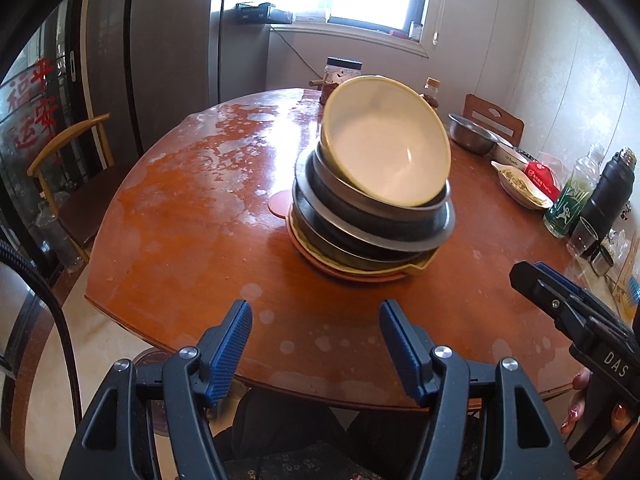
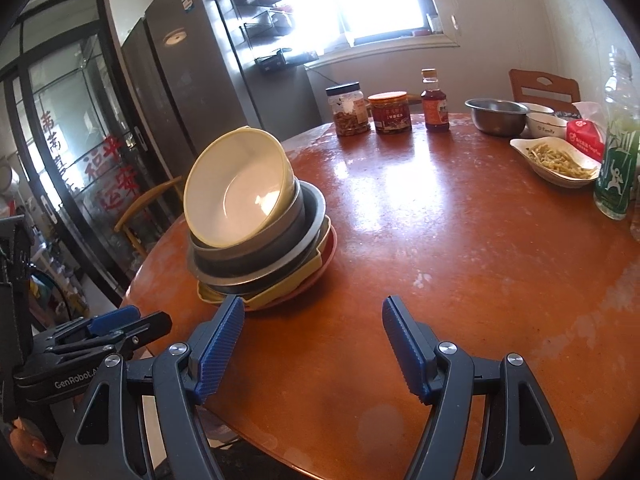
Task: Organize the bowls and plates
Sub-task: 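Open the left tool and withdraw it from the stack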
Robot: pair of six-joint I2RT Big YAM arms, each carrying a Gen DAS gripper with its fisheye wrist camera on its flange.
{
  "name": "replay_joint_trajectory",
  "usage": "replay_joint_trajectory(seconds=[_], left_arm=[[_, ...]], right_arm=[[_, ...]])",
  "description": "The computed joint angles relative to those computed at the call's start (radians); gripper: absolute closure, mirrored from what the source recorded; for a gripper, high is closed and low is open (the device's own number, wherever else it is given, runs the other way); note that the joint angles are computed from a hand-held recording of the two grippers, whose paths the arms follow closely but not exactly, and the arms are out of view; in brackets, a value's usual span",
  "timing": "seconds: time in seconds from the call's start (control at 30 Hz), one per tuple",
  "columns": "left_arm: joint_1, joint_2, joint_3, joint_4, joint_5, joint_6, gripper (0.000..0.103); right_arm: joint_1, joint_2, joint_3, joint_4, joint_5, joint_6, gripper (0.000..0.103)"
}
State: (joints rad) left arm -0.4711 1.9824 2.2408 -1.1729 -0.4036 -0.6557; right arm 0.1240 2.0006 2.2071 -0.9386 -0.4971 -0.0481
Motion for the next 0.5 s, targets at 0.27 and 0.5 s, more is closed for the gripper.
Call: replay_joint_trajectory(seconds=[0.27, 0.5], left_arm=[[-0.026, 0.028, 0.04, -0.023, -0.014, 0.003, 0.037], [-0.04, 0.024, 0.02, -0.005, -0.029, 0.001, 0.037]], right_arm=[[-0.018, -0.049, -0.08, 0.052, 0.008, 0.001, 0.03], [-0.022, -0.078, -0.133, 0.096, 0.015, 0.0, 0.029]])
